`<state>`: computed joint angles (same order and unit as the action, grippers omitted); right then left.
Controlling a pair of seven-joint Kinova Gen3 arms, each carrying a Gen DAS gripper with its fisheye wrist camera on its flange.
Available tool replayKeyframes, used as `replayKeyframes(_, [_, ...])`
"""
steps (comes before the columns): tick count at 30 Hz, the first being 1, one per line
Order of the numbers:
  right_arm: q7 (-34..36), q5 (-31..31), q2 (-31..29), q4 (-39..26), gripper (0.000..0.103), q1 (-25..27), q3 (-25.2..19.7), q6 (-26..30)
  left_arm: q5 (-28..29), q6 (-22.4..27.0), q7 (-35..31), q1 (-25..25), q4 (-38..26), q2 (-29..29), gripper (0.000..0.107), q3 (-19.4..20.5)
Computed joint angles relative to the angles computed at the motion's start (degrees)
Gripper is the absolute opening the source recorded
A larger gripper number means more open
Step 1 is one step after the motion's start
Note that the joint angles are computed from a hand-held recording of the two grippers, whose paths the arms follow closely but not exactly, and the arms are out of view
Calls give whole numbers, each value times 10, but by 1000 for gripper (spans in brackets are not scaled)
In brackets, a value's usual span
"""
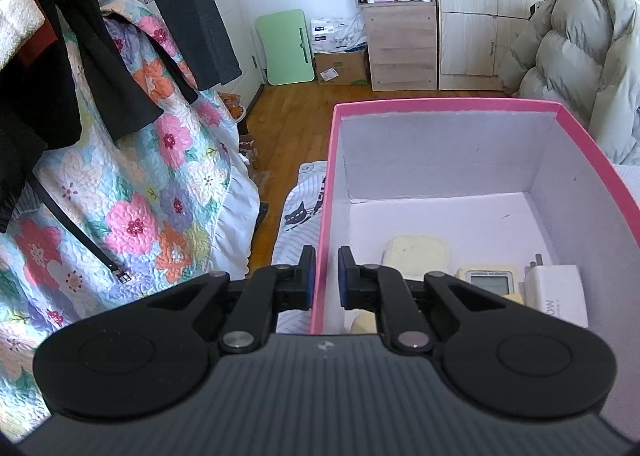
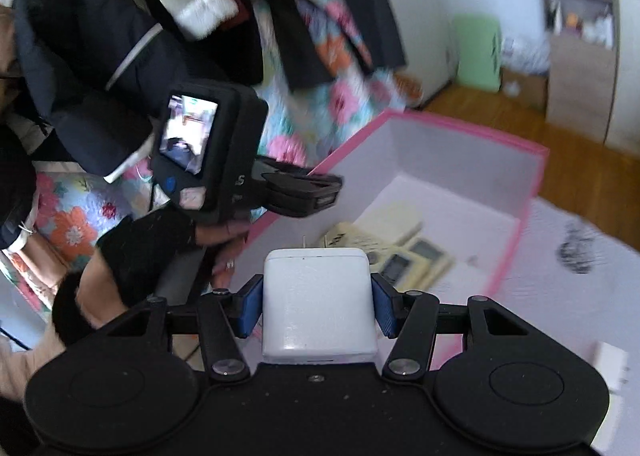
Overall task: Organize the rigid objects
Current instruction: 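Lower the white plug into the pink box and open the right tool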
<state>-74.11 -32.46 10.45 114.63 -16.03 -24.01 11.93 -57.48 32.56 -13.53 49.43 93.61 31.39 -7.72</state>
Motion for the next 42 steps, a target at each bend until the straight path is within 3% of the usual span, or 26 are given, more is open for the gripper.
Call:
replayKeyframes(5, [-113,62,93,-104,61,-69,75,90,9,-26,4,-12,12,-10,11,0])
replayKeyframes(8, [-153,81,127,-124,60,-80,82,98,16,-35,0,-14,13,-11,11,-2])
replayKeyframes(14, [-179,49,179,-151,60,-40,33,110,26,-44,-5,-11,14,-11,11,-11])
replayKeyframes(18, [-209,41,199,-163,60,-44,35,112,30,-45,-8,-9,13,-9,11,-15])
replayKeyframes(23, [-214,12,215,-160,62,-13,4,105,40,-49,-11,-9,13,-10,10,-16])
replayKeyframes(27, [-216,37,174,-119,63,-28,10,62,39,-39,-15,-1,9,-7,11,-20])
replayKeyframes(33, [-188,54,84,-36,63,17,-36,-4,41,-24,-24,0,2,-3,11,-15])
replayKeyframes(35, [-203,87,45,5,63,63,-83,-38,40,-15,-26,2,-3,0,11,-13])
replayKeyframes(38, [-199,84,-25,81,65,143,-160,-104,38,-9,-26,3,-5,1,11,-11])
replayKeyframes(42, [-273,146,-128,183,69,249,-243,-178,35,-8,-26,1,-5,0,11,-8])
